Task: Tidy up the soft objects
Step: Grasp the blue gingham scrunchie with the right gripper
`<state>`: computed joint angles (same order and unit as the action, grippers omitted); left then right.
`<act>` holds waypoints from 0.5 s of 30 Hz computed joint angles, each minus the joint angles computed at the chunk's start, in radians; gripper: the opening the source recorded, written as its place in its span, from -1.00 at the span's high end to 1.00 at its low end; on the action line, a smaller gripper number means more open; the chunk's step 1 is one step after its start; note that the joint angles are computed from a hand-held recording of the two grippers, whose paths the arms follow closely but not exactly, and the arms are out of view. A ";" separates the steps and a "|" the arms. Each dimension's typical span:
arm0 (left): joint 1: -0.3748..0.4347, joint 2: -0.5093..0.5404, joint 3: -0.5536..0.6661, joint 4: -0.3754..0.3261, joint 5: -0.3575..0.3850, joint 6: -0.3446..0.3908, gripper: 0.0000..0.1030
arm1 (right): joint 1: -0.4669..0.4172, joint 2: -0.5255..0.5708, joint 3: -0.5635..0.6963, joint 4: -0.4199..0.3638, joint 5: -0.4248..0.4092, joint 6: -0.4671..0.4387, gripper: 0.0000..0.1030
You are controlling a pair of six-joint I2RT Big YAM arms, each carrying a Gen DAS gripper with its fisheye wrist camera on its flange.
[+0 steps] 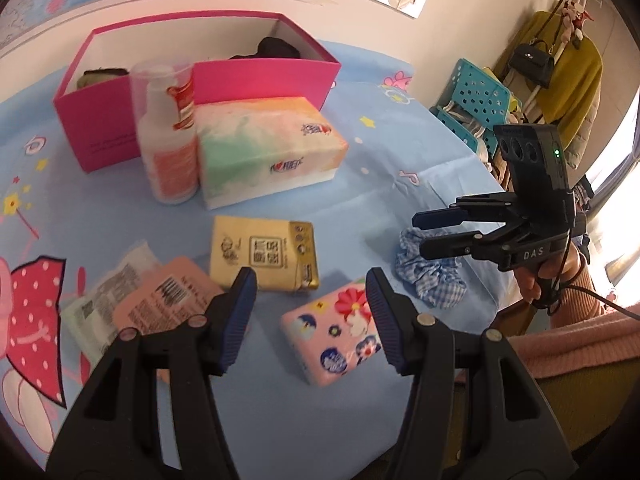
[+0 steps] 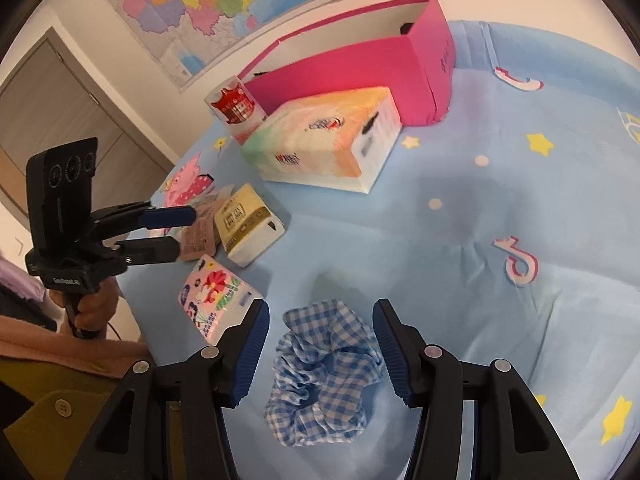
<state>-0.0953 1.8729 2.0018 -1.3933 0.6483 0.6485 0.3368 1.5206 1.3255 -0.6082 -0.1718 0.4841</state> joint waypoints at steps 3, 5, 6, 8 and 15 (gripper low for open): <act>-0.002 -0.001 -0.002 -0.010 0.010 0.005 -0.13 | 0.006 0.007 0.005 -0.025 0.009 -0.009 -0.07; -0.008 -0.003 -0.007 -0.014 0.019 0.016 -0.14 | 0.012 0.011 0.006 -0.031 0.004 -0.015 -0.07; -0.012 -0.004 -0.008 -0.019 0.025 0.025 -0.14 | 0.016 0.013 0.007 -0.032 0.012 -0.021 -0.07; -0.023 -0.005 -0.007 -0.030 0.034 0.038 -0.14 | 0.021 0.013 0.008 -0.032 0.024 -0.026 -0.07; -0.063 0.010 0.005 -0.090 0.060 0.090 -0.14 | 0.028 0.018 0.021 -0.059 0.056 -0.052 0.67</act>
<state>-0.1583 1.8833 2.0072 -1.4834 0.7080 0.7385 0.3651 1.5390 1.3462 -0.6670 -0.1160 0.4326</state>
